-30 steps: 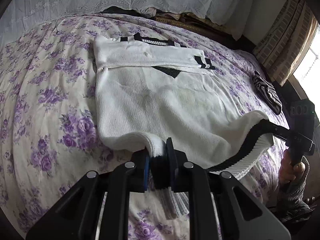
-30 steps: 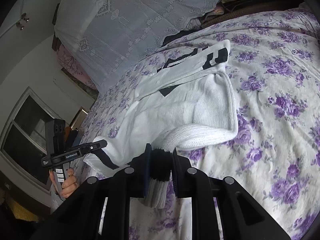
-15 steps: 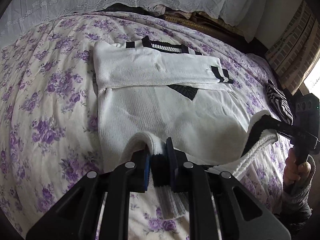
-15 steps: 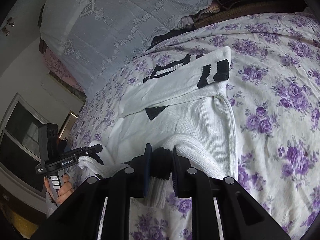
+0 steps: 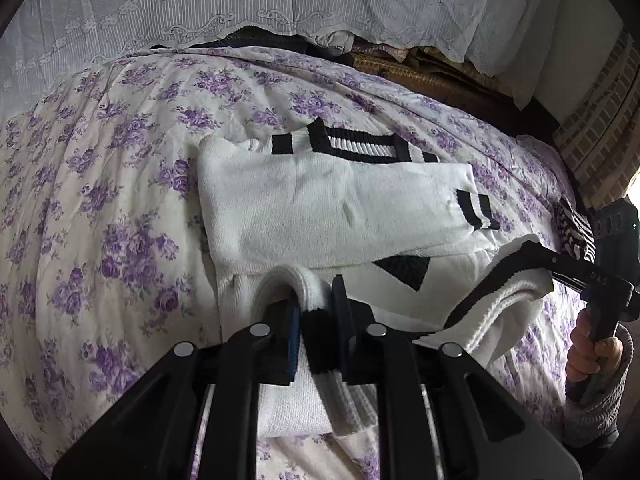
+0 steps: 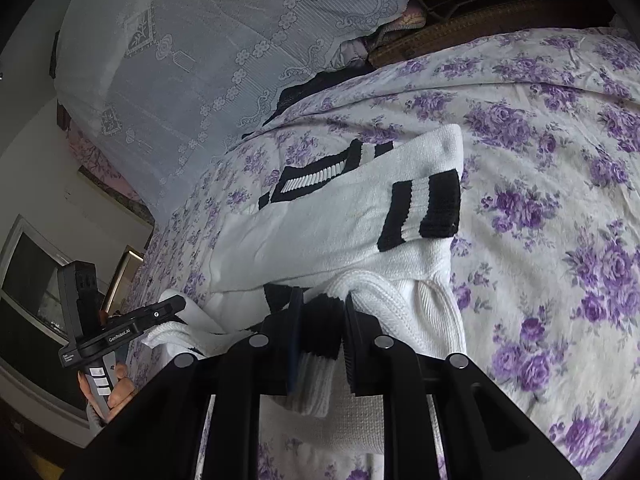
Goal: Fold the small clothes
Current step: 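Lift the hem with both grippers and fold it toward the collar, then lay the hem down by the collar and open both grippers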
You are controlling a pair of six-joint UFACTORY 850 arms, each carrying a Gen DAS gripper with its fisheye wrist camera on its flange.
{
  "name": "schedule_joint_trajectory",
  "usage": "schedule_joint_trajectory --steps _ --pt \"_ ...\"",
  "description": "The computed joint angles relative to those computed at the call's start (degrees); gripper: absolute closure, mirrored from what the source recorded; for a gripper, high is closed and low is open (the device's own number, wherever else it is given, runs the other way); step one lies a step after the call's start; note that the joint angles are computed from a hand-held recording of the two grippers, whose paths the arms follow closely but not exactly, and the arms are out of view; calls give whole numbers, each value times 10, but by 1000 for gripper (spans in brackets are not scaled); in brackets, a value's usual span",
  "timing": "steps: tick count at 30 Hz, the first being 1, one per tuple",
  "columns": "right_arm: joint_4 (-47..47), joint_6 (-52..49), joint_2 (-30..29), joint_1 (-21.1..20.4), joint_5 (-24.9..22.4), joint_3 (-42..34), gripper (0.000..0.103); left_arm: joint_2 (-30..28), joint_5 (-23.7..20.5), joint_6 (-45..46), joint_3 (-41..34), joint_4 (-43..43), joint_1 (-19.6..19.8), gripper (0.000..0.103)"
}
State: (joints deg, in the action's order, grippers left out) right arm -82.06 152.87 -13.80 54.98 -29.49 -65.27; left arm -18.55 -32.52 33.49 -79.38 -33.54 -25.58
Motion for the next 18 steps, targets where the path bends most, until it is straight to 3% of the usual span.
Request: schedule_joint_trajectory --steps 18 --pt "-51 12 -33 -106 59 -49 85 -156 -46 -91 -220 36 5 90"
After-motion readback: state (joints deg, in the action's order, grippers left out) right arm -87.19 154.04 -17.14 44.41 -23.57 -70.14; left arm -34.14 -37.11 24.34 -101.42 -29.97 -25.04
